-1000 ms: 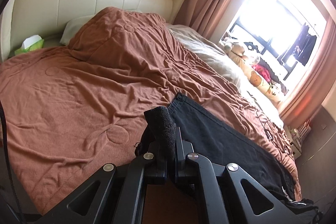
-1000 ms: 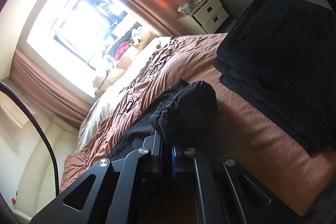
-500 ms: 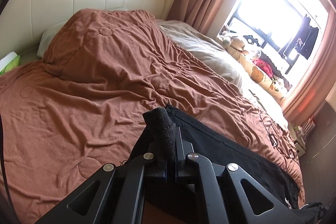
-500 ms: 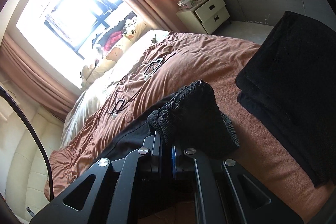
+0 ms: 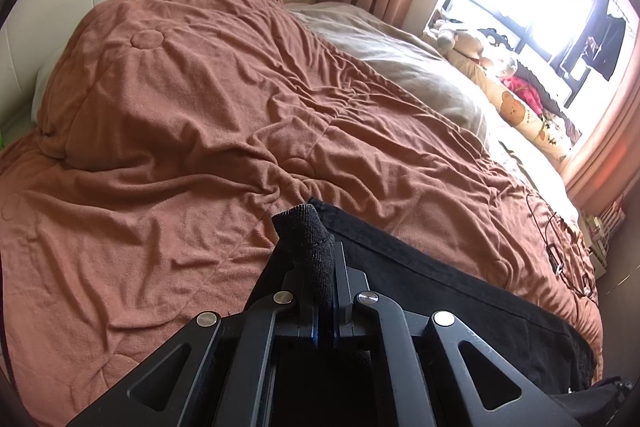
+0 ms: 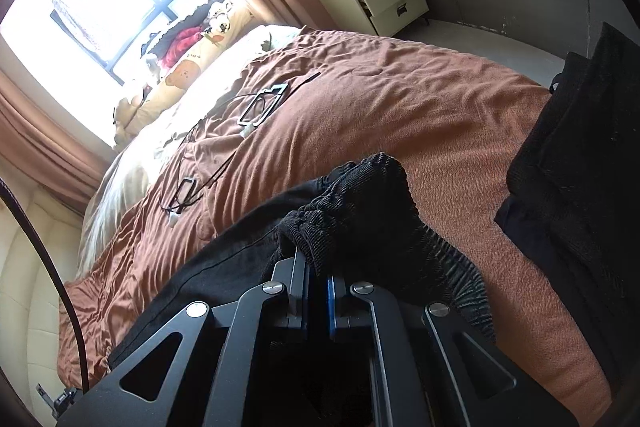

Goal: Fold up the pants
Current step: 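Lift the hem and waistband and carry them toward each other, folding the pants, then lower the held pant edges onto the pants and open both grippers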

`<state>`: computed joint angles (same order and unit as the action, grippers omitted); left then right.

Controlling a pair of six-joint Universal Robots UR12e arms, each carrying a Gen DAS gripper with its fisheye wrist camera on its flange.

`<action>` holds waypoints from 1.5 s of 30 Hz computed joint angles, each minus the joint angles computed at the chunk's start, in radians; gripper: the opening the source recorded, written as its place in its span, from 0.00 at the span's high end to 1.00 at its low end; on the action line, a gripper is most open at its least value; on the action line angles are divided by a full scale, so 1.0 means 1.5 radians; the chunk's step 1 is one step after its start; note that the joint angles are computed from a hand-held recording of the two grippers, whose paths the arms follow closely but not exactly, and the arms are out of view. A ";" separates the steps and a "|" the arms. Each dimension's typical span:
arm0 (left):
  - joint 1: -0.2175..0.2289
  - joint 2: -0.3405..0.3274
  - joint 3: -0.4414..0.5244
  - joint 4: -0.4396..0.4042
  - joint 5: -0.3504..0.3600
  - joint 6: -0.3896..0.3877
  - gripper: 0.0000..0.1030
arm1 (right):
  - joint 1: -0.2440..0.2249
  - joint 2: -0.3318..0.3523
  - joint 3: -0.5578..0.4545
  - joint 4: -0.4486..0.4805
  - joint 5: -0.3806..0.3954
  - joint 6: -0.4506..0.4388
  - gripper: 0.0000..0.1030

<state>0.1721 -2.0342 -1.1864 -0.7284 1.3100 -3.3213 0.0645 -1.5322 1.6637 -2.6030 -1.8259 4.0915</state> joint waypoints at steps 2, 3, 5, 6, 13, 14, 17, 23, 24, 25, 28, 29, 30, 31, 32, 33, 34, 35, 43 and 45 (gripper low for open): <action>-0.006 -0.018 0.024 -0.023 0.010 0.008 0.96 | -0.004 0.014 -0.016 0.016 0.002 -0.002 0.97; -0.009 -0.027 0.035 -0.034 0.015 0.008 0.96 | -0.006 0.022 -0.025 0.027 0.003 -0.007 0.97; -0.014 -0.047 0.058 -0.056 0.024 0.006 0.96 | -0.013 0.032 -0.031 0.028 0.018 -0.005 0.97; -0.016 -0.057 0.069 -0.068 0.029 0.005 0.96 | -0.016 0.037 -0.036 0.029 0.024 0.000 0.97; -0.027 -0.106 0.119 -0.138 0.054 -0.018 0.96 | -0.019 0.079 -0.083 0.065 0.022 -0.023 0.92; -0.027 -0.107 0.119 -0.143 0.050 -0.022 0.96 | -0.017 0.085 -0.093 0.082 0.022 -0.028 0.91; -0.027 -0.105 0.111 -0.140 0.049 -0.019 0.96 | -0.017 0.093 -0.105 0.086 0.047 -0.039 0.66; -0.021 -0.094 0.093 -0.151 0.027 0.005 0.95 | -0.004 0.088 -0.113 0.074 0.073 -0.063 0.38; -0.022 -0.093 0.092 -0.152 0.029 0.010 0.95 | -0.004 0.086 -0.112 0.072 0.085 -0.064 0.38; -0.022 -0.092 0.090 -0.152 0.030 0.012 0.95 | -0.003 0.086 -0.112 0.069 0.101 -0.064 0.38; -0.023 -0.087 0.084 -0.160 0.029 0.013 0.95 | 0.000 0.095 -0.125 0.072 0.153 -0.074 0.38; -0.024 -0.085 0.082 -0.162 0.030 0.015 0.95 | 0.001 0.101 -0.132 0.076 0.180 -0.079 0.38; -0.025 -0.084 0.081 -0.162 0.032 0.016 0.95 | 0.000 0.109 -0.141 0.079 0.212 -0.083 0.38; -0.025 -0.082 0.080 -0.162 0.032 0.016 0.94 | 0.000 0.117 -0.151 0.091 0.238 -0.087 0.38; -0.025 -0.080 0.077 -0.163 0.027 0.014 0.93 | 0.005 0.126 -0.166 0.119 0.245 -0.094 0.38; -0.024 -0.079 0.074 -0.164 0.020 0.011 0.92 | 0.010 0.134 -0.179 0.144 0.243 -0.100 0.38; -0.024 -0.077 0.072 -0.165 0.016 0.010 0.92 | 0.014 0.141 -0.189 0.165 0.240 -0.102 0.38; -0.025 -0.075 0.069 -0.166 0.015 0.012 0.91 | 0.017 0.147 -0.197 0.184 0.238 -0.098 0.38; -0.036 -0.065 0.060 -0.182 0.029 0.028 0.85 | 0.027 0.172 -0.222 0.213 0.242 -0.101 0.57; -0.037 -0.066 0.064 -0.187 0.020 0.029 0.85 | 0.030 0.181 -0.237 0.229 0.248 -0.119 0.77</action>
<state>0.1159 -2.1338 -1.0901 -1.0082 1.3398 -3.2781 0.1091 -1.2606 1.3079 -2.2593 -1.4538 3.9136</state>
